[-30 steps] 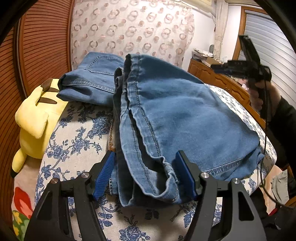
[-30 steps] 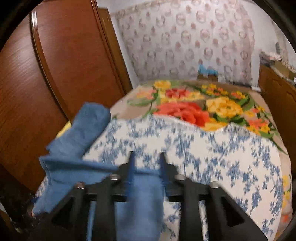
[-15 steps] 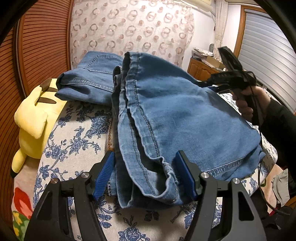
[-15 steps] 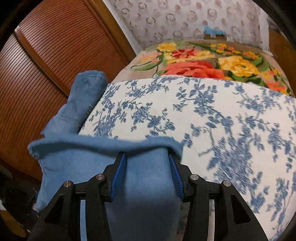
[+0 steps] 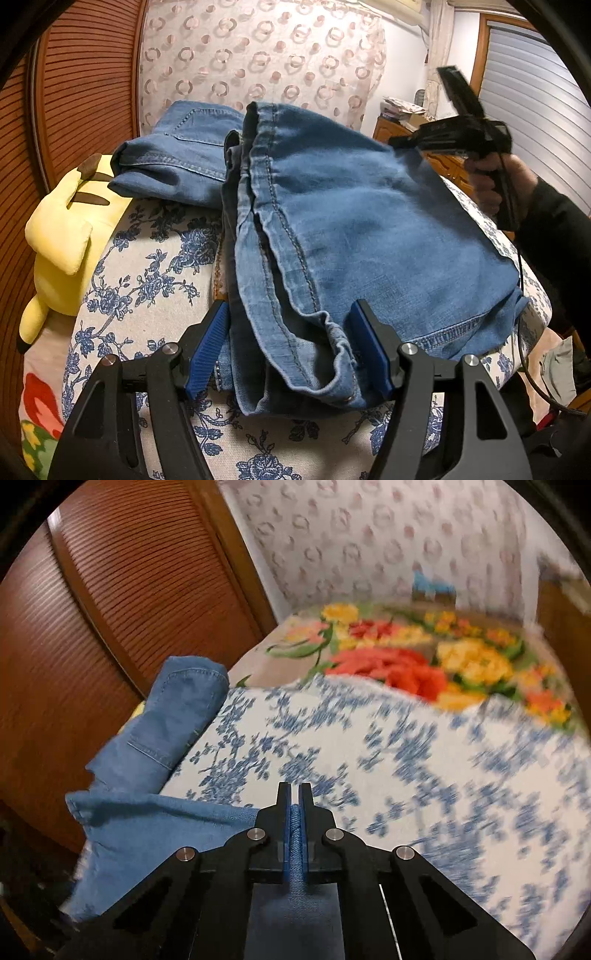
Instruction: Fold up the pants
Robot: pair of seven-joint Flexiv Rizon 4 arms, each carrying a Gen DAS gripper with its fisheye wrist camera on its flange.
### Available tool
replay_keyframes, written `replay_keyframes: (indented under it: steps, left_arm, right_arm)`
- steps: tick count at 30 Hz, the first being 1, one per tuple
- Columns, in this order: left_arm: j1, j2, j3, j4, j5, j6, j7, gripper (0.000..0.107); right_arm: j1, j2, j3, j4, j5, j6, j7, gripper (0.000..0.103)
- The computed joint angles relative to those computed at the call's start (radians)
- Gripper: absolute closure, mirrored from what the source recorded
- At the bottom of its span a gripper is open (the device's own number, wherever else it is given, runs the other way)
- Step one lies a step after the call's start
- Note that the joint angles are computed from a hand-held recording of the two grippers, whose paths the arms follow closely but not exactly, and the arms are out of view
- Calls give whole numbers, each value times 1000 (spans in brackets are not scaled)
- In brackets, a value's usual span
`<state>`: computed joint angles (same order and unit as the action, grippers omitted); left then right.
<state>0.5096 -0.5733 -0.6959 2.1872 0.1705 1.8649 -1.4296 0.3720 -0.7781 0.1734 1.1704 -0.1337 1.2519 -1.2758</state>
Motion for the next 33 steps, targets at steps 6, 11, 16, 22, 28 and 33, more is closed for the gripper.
replay_keyframes:
  steps: [6, 11, 16, 22, 28, 33]
  left_arm:
    - [13, 3, -26, -6, 8, 5, -5, 38]
    - [8, 8, -50, -33, 10, -9, 11, 38]
    - [7, 1, -68, -50, 3, -22, 31, 38]
    - [9, -13, -91, -88, -23, -52, 68, 40]
    - [9, -50, -136, -146, -69, -115, 135, 54]
    - [-112, -53, -41, -249, -152, -166, 201, 55]
  right_arm:
    - [114, 121, -222, 176, -159, 133, 167, 101]
    - [149, 146, -312, 193, -298, 128, 254, 101]
    - [110, 94, -246, 112, -332, -8, 257, 101]
    - [98, 109, -225, 187, -352, 2, 277, 58]
    - [85, 234, -220, 427, -370, 113, 320, 50]
    - [91, 340, -232, 617, -404, 208, 369, 49]
